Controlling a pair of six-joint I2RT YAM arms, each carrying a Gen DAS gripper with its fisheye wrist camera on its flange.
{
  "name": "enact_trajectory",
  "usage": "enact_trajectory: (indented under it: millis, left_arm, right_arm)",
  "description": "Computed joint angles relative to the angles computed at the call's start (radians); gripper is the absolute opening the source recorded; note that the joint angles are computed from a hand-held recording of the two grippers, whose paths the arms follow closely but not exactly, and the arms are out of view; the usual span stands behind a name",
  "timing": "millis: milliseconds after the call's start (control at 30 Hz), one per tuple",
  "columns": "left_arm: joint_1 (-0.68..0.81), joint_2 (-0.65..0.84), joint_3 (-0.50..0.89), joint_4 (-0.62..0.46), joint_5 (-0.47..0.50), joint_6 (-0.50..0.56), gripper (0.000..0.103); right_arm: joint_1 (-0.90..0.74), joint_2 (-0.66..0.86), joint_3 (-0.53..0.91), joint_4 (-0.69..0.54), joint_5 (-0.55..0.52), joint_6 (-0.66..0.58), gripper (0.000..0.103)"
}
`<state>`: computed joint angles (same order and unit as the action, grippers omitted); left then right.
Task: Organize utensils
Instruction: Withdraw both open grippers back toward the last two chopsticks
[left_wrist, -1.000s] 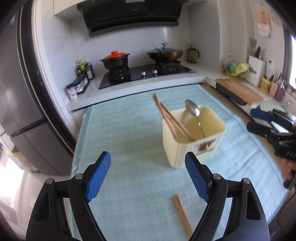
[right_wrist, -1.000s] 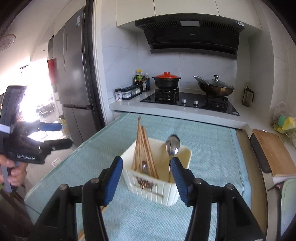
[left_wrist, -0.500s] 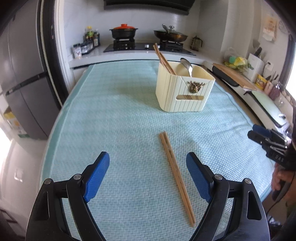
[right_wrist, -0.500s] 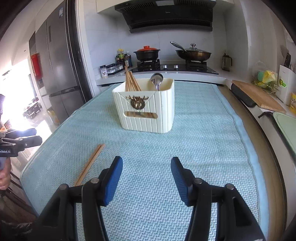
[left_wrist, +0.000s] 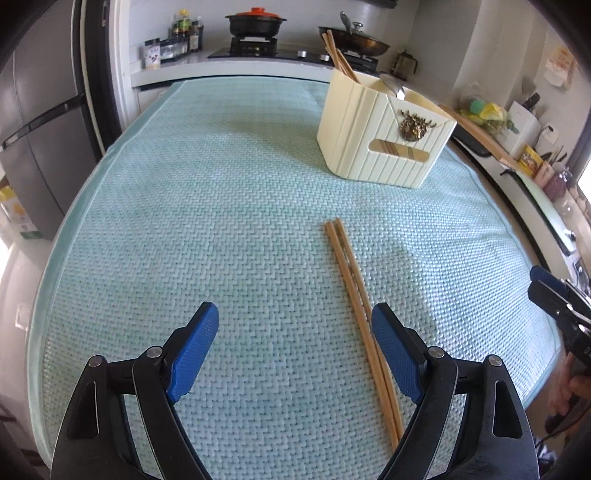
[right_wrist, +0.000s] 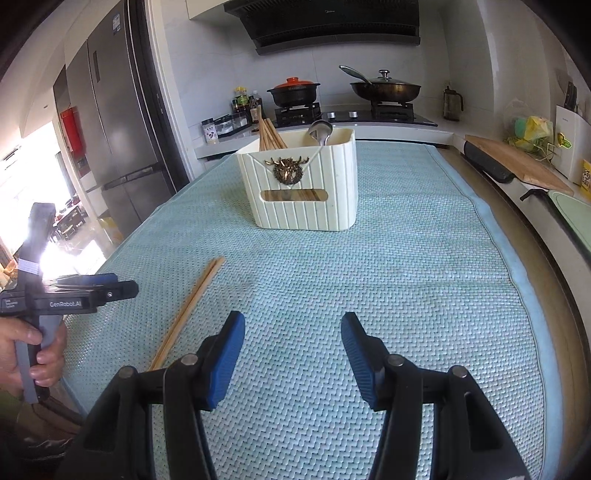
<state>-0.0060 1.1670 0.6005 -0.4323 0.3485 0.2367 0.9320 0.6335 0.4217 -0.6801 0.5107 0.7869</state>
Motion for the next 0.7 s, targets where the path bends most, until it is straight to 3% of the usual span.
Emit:
enact_trajectory:
  millis: [233, 433, 700]
  left_arm:
    - [-0.119, 0.065, -0.025, 0.096, -0.101, -0.043, 0.086]
    - [-0.173, 0.085, -0.051, 0.141, -0.189, -0.043, 0.086]
    - [-0.184, 0.109, -0.054, 0.163, -0.21, -0.041, 0.086]
  right_arm:
    - [0.09, 0.076, 0.011, 0.028, 0.031, 0.037, 0.055]
    - [0.092, 0.047, 0.008, 0.001, 0.038, 0.052, 0.055]
    - [0.072, 0.009, 0.0, -0.027, 0.031, 0.055, 0.055]
